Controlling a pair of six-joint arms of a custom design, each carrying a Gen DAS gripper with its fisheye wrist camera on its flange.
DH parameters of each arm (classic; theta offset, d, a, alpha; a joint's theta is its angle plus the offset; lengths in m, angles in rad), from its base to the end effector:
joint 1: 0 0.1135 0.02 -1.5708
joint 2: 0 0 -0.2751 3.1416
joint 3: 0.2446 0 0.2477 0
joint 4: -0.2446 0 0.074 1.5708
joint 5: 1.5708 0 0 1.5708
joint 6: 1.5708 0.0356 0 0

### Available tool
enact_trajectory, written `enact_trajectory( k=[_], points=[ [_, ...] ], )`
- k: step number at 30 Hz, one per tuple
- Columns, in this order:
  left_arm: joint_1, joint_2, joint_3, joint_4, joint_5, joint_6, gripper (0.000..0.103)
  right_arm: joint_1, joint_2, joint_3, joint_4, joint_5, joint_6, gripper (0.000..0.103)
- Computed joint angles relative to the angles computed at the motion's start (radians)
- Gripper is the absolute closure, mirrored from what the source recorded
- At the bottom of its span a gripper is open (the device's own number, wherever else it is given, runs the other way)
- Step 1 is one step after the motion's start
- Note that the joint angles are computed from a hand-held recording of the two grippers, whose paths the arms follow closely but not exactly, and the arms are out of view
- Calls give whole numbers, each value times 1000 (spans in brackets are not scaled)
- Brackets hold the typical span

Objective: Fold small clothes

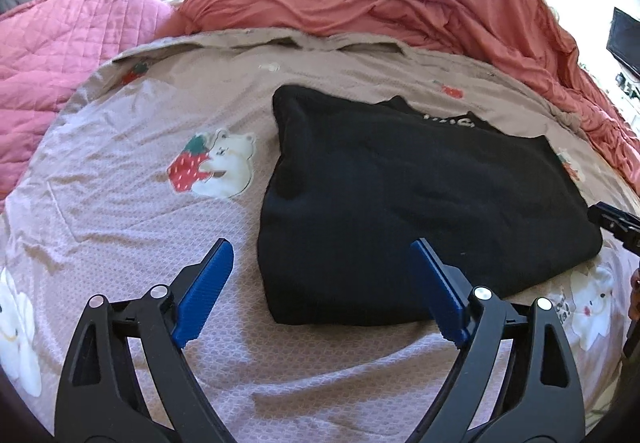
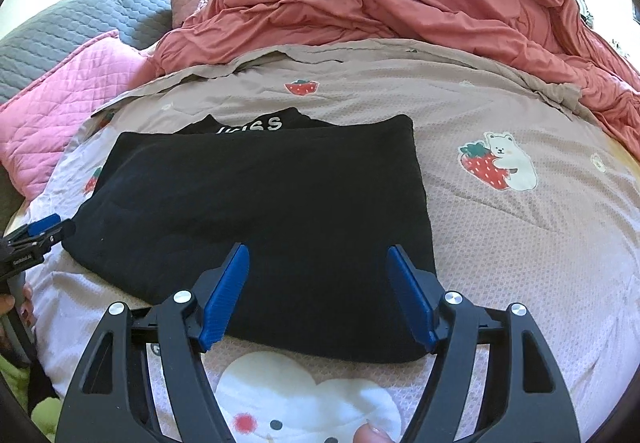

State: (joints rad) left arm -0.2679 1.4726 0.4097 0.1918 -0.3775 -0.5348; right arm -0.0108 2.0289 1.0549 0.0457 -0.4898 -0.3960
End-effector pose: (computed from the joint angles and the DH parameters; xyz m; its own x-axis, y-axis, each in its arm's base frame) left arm 0.2265 -0.0486 0.1245 -0.6435 -0.3147 -0.6978 -0.3612 0.9285 -0.0856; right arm 0.3897 0.0125 0.1108 -0.6336 -0.3336 -0.6981 -0.5601 0.8202 0.1164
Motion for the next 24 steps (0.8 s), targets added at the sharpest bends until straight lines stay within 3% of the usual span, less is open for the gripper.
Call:
enact_trajectory(
  k=[7, 15, 24],
  points=[
    [-38, 70, 28, -1, 0, 1, 29, 13, 19, -12, -12, 43, -27, 33],
    [46, 141, 29, 9, 146, -23, 30, 12, 75, 14, -14, 92, -22, 33],
    [20, 99, 11, 4, 117, -42, 30, 0, 38, -7, -20, 68, -5, 32]
  ],
)
